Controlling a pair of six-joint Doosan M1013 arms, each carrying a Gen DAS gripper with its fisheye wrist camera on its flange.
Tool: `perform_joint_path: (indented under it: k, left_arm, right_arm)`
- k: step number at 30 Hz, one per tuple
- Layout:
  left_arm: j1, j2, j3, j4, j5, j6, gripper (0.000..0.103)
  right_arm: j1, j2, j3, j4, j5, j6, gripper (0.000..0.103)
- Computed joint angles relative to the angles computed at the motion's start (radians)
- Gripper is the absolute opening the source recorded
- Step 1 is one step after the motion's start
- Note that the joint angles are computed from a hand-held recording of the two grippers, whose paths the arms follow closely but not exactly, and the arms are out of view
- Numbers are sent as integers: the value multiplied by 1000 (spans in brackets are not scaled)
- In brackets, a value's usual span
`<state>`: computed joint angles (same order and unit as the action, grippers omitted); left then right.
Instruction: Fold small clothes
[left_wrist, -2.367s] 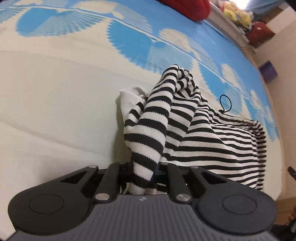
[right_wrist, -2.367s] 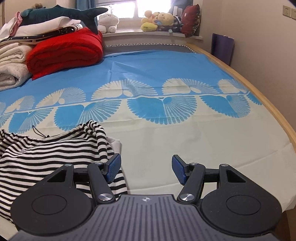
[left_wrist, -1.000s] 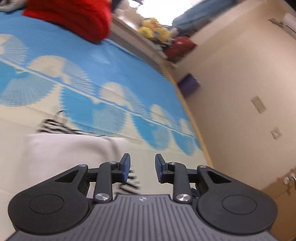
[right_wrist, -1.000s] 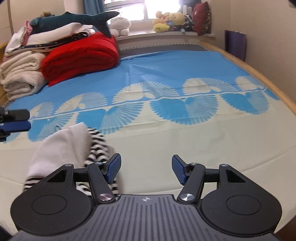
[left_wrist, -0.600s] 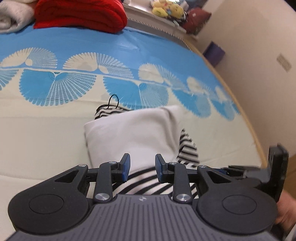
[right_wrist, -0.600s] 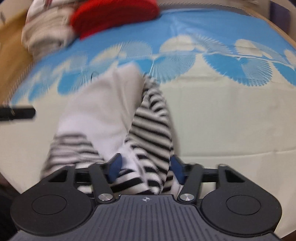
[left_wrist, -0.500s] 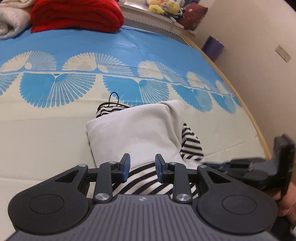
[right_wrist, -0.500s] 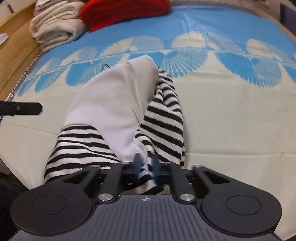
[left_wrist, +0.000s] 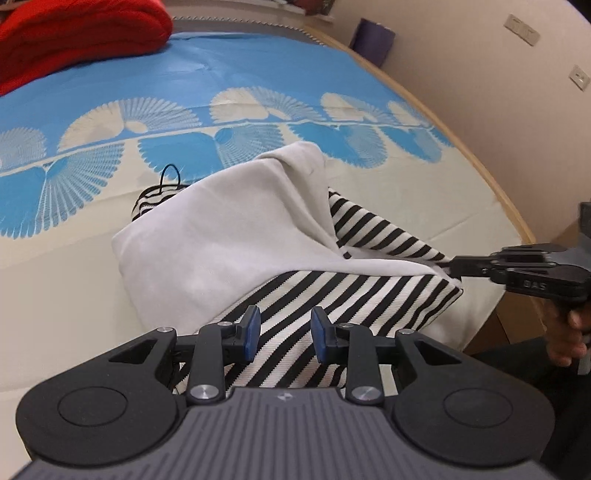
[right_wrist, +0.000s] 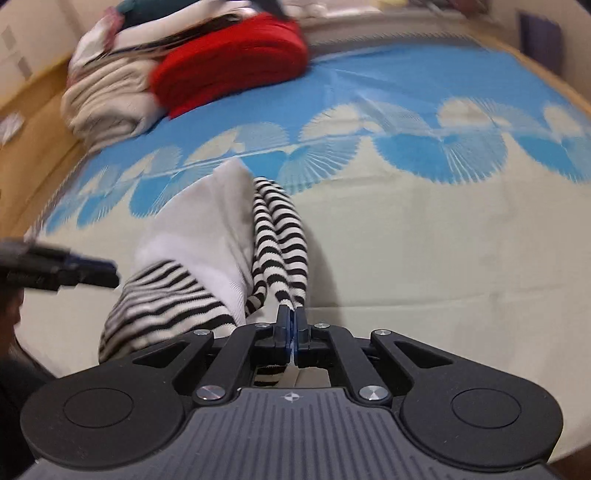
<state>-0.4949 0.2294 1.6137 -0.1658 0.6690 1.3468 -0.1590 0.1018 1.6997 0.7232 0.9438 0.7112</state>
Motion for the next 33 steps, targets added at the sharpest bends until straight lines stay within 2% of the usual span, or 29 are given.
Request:
perform_joint_path:
  k: [2,4,5,8,11,13,14,15,16,19,22,24,26,28,30,33]
  left_arm:
    - [3,-1,3,14,-5,-31,33]
    - [6,-7,9,39,-9,-62,33]
    - [9,-10,15,48,-15,-77,33]
    - [15,-19,20,75,-9,-124,33]
    - [19,-25,22,94,-5,-152,33]
    - [21,-28,26,103,1,-159,33]
    - [20,-29,26,107,2,-162,33]
    - [20,-29,26,111,4,-164,33]
    - [18,-29,24,117,8,-167,33]
    - [13,-29,22,127,2,-168,33]
    - [9,-25,19,110,-12,-153,33]
    - [6,-22,16,100,-17,-138,33]
    - [4,-17,11,69,-22,-104,33]
    - [-1,-8,2,31,-18,-53,33]
    - [-10,4,-8,5,-5,-3,33]
    - [-22,26,-25,-32,27,70,33]
  right_arm:
    - [0,-7,7,67,-25,-24,5]
    - [-2,-1,4,124,-44,0,33]
    - [2,0,5,147,-68,6,38]
    - [26,30,-19,136,-41,47,40]
    - [75,78,-65,-27,45,164,41]
    - [118,95,-78,-160,44,236,41]
    - [129,99,-83,-187,43,249,41]
    - [135,98,-82,-188,40,248,35]
    - [132,95,-77,-154,41,225,6]
    - [93,63,-56,32,39,98,3]
    - [4,30,-25,257,55,27,0]
    - [-37,12,-10,293,50,16,0]
    - [-60,0,-5,252,40,20,0]
    - [-72,6,-17,131,60,69,0]
    - [-60,19,-28,-3,88,105,0]
    - [-30,23,-22,-120,88,81,0]
